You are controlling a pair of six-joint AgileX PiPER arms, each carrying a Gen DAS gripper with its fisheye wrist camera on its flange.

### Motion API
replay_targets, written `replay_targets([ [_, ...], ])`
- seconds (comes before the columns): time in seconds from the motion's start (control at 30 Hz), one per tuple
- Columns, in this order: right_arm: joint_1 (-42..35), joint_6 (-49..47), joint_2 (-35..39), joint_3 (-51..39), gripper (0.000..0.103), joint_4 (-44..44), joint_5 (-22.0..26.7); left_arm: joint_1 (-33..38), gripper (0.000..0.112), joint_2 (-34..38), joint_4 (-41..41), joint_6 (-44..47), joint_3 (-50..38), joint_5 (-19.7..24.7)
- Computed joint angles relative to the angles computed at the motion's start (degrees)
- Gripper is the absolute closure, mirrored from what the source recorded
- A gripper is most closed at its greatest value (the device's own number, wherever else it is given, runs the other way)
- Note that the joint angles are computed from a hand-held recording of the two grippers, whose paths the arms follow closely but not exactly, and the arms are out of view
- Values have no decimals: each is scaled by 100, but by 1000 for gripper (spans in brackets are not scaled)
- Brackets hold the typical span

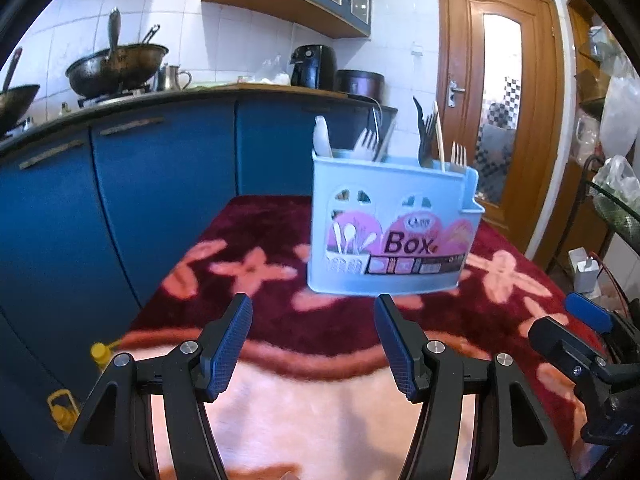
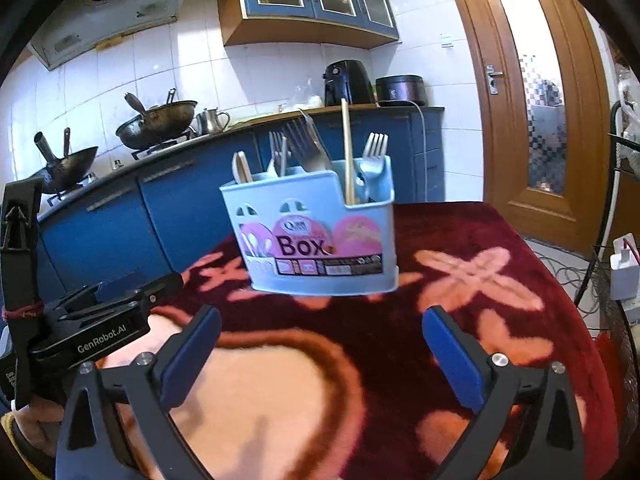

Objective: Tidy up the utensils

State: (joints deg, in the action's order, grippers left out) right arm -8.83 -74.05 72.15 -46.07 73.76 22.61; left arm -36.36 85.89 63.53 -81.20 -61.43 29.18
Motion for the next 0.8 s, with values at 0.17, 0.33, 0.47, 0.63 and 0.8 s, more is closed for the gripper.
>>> replay_targets([
  [0.17,-60,-712,101,200,0,690,-163,7,47,162,648,-847,200,-179],
  [0.33,-29,-1062,162,281,0,1092,-338,-21,47,259,871,-1136,241,-128],
  [0.47,84,-1723,70,435,0,1665,-504,-61,47,271,978,-1262,241,-24],
  [0.63,222,-2197,15,517,0,2064,-676,-90,47,266,1047,-1351,262,48],
  [0.8,214,-2124,12,518,0,2013,-664,-110,47,259,1099,-1412,278,99],
])
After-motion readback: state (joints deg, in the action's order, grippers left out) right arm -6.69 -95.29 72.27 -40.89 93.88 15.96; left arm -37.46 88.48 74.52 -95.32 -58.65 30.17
